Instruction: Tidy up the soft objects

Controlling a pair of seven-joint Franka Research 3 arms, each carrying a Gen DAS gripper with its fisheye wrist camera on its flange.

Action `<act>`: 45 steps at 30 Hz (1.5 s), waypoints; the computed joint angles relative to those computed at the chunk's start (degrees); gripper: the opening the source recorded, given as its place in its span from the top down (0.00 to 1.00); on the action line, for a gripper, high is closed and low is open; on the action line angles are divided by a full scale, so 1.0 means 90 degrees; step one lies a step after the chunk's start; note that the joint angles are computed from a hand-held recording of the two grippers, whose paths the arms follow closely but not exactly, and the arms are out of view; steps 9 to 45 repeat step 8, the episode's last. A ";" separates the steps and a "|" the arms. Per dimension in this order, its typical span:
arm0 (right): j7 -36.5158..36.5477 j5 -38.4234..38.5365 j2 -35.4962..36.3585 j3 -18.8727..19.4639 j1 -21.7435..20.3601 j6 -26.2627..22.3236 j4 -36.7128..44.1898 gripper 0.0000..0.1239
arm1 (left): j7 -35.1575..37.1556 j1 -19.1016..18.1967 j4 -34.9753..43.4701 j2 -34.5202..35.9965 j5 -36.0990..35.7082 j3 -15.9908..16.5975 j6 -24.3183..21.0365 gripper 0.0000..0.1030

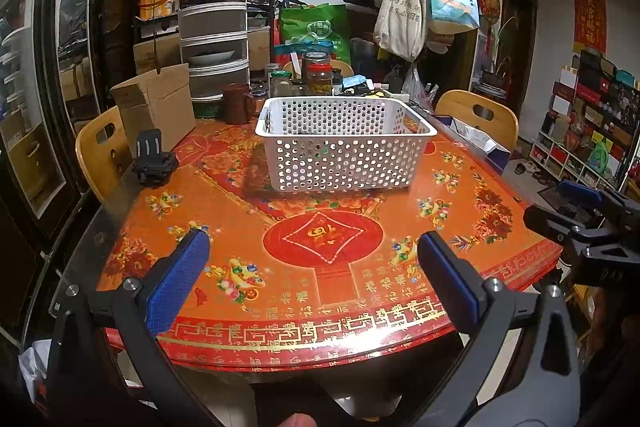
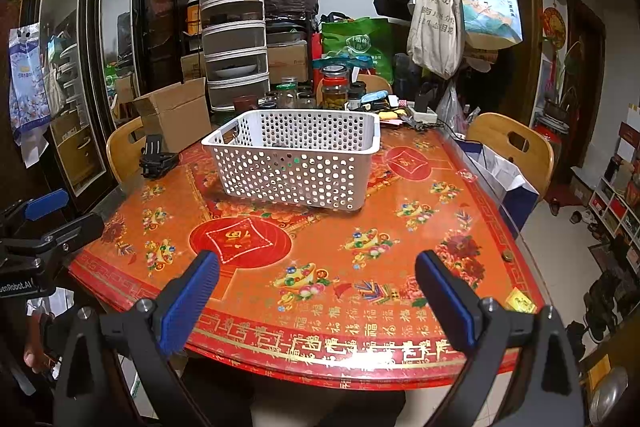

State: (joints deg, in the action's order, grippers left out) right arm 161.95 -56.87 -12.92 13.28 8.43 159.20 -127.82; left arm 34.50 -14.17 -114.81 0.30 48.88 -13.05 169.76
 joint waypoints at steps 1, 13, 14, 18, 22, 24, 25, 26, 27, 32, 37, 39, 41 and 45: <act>0.0019 -0.0008 0.0004 0.0005 -0.0001 -0.0002 -0.0005 0.21 | -0.0037 -0.0001 -0.0006 0.0003 0.0050 0.0001 0.0021 0.00; 0.0091 -0.0061 0.0024 -0.0009 0.0012 0.0012 -0.0021 0.21 | -0.0211 -0.0008 -0.0004 0.0011 0.0325 0.0004 0.0098 0.00; 0.0091 -0.0061 0.0024 -0.0009 0.0012 0.0012 -0.0021 0.21 | -0.0211 -0.0008 -0.0004 0.0011 0.0325 0.0004 0.0098 0.00; 0.0091 -0.0061 0.0024 -0.0009 0.0012 0.0012 -0.0021 0.21 | -0.0211 -0.0008 -0.0004 0.0011 0.0325 0.0004 0.0098 0.00; 0.0091 -0.0061 0.0024 -0.0009 0.0012 0.0012 -0.0021 0.21 | -0.0211 -0.0008 -0.0004 0.0011 0.0325 0.0004 0.0098 0.00; 0.0091 -0.0061 0.0024 -0.0009 0.0012 0.0012 -0.0021 0.21 | -0.0211 -0.0008 -0.0004 0.0011 0.0325 0.0004 0.0098 0.00; 0.0091 -0.0061 0.0024 -0.0009 0.0012 0.0012 -0.0021 0.21 | -0.0211 -0.0008 -0.0004 0.0011 0.0325 0.0004 0.0098 0.00; 0.0091 -0.0061 0.0024 -0.0009 0.0012 0.0012 -0.0021 0.21 | -0.0211 -0.0008 -0.0004 0.0011 0.0325 0.0004 0.0098 0.00; 0.0091 -0.0061 0.0024 -0.0009 0.0012 0.0012 -0.0021 0.21 | -0.0211 -0.0008 -0.0004 0.0011 0.0325 0.0004 0.0098 0.00; 0.0091 -0.0061 0.0024 -0.0009 0.0012 0.0012 -0.0021 0.21 | -0.0211 -0.0008 -0.0004 0.0011 0.0325 0.0004 0.0098 0.00; 0.0091 -0.0061 0.0024 -0.0009 0.0012 0.0012 -0.0021 0.21 | -0.0211 -0.0008 -0.0004 0.0011 0.0325 0.0004 0.0098 0.00; 0.0091 -0.0061 0.0024 -0.0009 0.0012 0.0012 -0.0021 0.21 | -0.0211 -0.0008 -0.0004 0.0011 0.0325 0.0004 0.0098 0.00; 0.0091 -0.0061 0.0024 -0.0009 0.0012 0.0012 -0.0021 0.21 | -0.0211 -0.0008 -0.0004 0.0011 0.0325 0.0004 0.0098 0.00; 0.0091 -0.0061 0.0024 -0.0009 0.0012 0.0012 -0.0021 0.21 | -0.0211 -0.0008 -0.0004 0.0011 0.0325 0.0004 0.0098 0.00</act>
